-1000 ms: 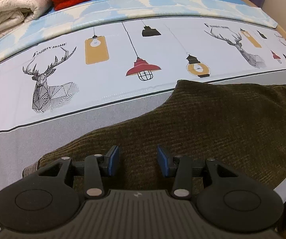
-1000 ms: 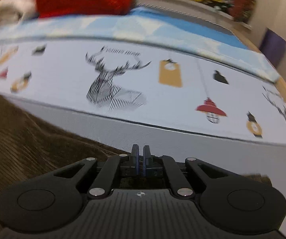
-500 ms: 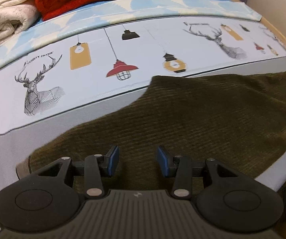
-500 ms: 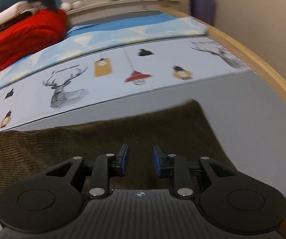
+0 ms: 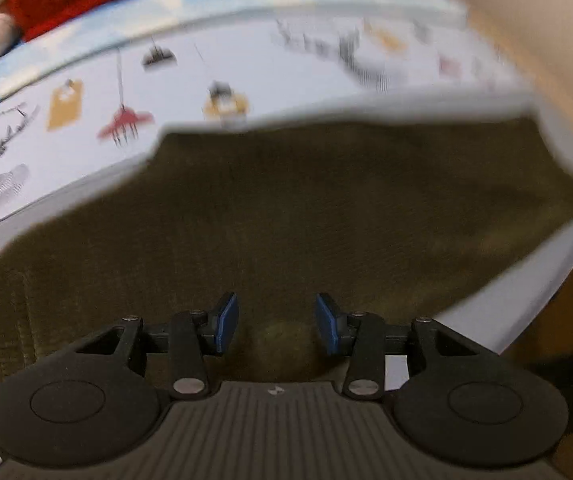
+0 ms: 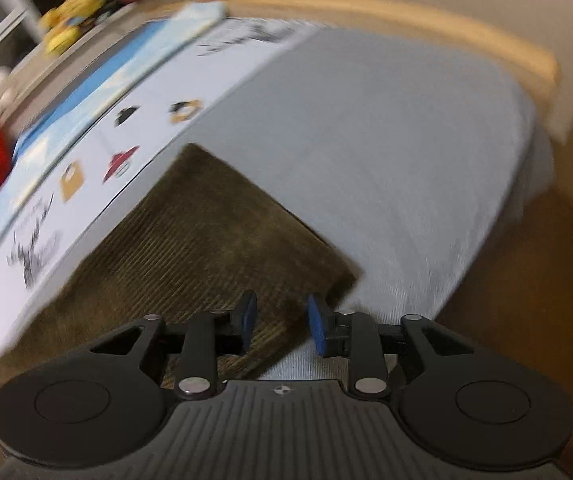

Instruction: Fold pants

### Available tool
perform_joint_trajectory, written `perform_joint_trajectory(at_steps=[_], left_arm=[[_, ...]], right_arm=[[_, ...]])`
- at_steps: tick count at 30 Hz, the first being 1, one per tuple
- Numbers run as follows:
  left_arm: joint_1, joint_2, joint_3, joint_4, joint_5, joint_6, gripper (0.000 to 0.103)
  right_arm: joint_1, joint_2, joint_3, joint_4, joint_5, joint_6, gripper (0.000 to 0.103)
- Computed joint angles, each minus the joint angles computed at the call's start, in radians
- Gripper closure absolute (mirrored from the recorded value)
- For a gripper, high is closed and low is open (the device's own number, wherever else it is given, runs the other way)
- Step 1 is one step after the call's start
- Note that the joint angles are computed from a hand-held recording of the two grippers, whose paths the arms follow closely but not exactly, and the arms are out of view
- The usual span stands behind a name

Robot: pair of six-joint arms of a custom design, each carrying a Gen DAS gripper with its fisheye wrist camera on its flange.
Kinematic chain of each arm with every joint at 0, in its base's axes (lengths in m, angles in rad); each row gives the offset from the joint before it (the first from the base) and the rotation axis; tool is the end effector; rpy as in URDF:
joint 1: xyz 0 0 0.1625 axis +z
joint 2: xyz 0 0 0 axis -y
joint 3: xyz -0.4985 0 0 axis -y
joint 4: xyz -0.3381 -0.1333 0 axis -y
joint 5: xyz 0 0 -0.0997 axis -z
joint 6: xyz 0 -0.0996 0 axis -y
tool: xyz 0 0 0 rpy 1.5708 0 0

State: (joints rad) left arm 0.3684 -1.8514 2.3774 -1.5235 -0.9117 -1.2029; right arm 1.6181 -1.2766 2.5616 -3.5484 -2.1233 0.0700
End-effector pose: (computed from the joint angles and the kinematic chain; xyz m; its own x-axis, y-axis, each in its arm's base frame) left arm -0.1123 -0.2516 0.3515 -0.7222 0.0260 -0.6911 0.3054 0.9086 -0.2850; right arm 0.0985 -0.3665 0.3136 -0.8665 0.3475 0.3582 0.0243 0.7462 -0.6652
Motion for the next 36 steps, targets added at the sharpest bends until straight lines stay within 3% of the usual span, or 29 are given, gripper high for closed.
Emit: perform_joint_trajectory(at_steps=[7, 11, 15, 21, 26, 30, 33, 36], left_arm=[[0.034, 0.001, 0.062, -0.138, 0.012, 0.102, 0.055], [0.139, 0.055, 0.063, -0.074, -0.091, 0.132, 0.054], [0.096, 0.019, 0.057, -0.046, -0.079, 0.111, 0.055], [0.064, -0.040, 0.034, 0.015, -0.046, 0.061, 0.055], [0.051, -0.056, 0.028, 0.024, -0.026, 0.047, 0.055], [0.031, -0.069, 0.013, 0.052, -0.009, 0.030, 0.055], [0.011, -0.090, -0.004, 0.084, 0.015, -0.008, 0.055], [-0.015, -0.118, -0.038, 0.164, 0.039, -0.082, 0.055]], right_arm=[[-0.063, 0.008, -0.007, 0.026, 0.074, 0.148, 0.063], [-0.088, 0.039, -0.009, -0.002, 0.058, 0.199, 0.062], [-0.123, 0.048, -0.003, -0.030, 0.073, 0.246, 0.062], [-0.109, 0.098, -0.009, -0.110, 0.049, 0.235, 0.060], [-0.078, 0.142, -0.029, -0.146, -0.004, 0.178, 0.075], [-0.043, 0.148, -0.022, -0.202, -0.024, 0.183, 0.080], [0.078, 0.203, -0.037, -0.326, -0.108, 0.064, 0.081], [0.268, 0.314, -0.075, -0.517, -0.199, -0.224, 0.081]])
